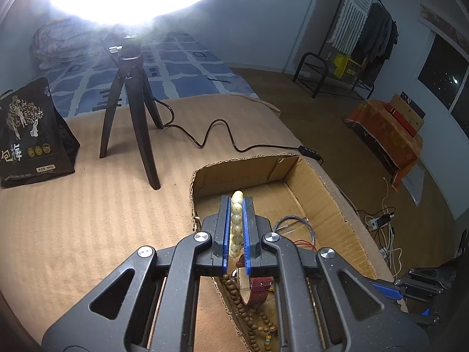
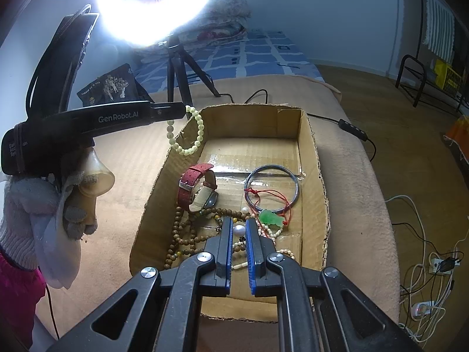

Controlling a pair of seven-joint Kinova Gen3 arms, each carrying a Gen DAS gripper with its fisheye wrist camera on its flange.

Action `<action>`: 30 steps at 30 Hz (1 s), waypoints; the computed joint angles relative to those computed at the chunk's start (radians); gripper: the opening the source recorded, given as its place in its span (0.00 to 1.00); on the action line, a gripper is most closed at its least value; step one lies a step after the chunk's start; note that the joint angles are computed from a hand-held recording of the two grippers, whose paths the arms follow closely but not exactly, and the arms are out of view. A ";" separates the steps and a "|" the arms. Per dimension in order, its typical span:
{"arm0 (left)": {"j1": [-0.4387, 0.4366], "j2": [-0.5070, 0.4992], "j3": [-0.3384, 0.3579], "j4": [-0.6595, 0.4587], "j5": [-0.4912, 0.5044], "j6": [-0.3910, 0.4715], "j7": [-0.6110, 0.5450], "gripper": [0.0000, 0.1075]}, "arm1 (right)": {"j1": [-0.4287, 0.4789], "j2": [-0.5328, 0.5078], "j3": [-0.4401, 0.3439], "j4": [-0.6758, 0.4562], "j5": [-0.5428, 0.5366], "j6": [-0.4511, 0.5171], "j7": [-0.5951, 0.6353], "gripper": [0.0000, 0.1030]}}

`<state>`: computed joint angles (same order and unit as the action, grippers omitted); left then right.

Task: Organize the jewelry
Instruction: 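Lift the bracelet and pearl stud and carry them over the box, then open left tool dropping the bracelet while right tool releases the stud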

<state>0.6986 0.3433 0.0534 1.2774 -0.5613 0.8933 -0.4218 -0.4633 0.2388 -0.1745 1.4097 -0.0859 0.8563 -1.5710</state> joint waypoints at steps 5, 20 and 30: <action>0.004 0.004 0.000 -0.010 -0.006 0.010 -0.006 0.05 | -0.001 -0.001 0.000 0.002 0.002 -0.001 -0.001 0.06; 0.031 0.005 -0.004 -0.038 -0.040 0.050 -0.005 0.05 | -0.011 -0.012 0.002 0.011 0.025 -0.018 -0.016 0.27; 0.051 -0.003 0.002 -0.051 -0.069 0.093 0.010 0.19 | -0.037 -0.040 0.008 0.029 0.087 -0.035 -0.073 0.63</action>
<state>0.7499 0.3406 0.0557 1.2265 -0.6306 0.9861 -0.4116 -0.5004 0.1993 -0.1663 1.4387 0.0016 0.8213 -1.6442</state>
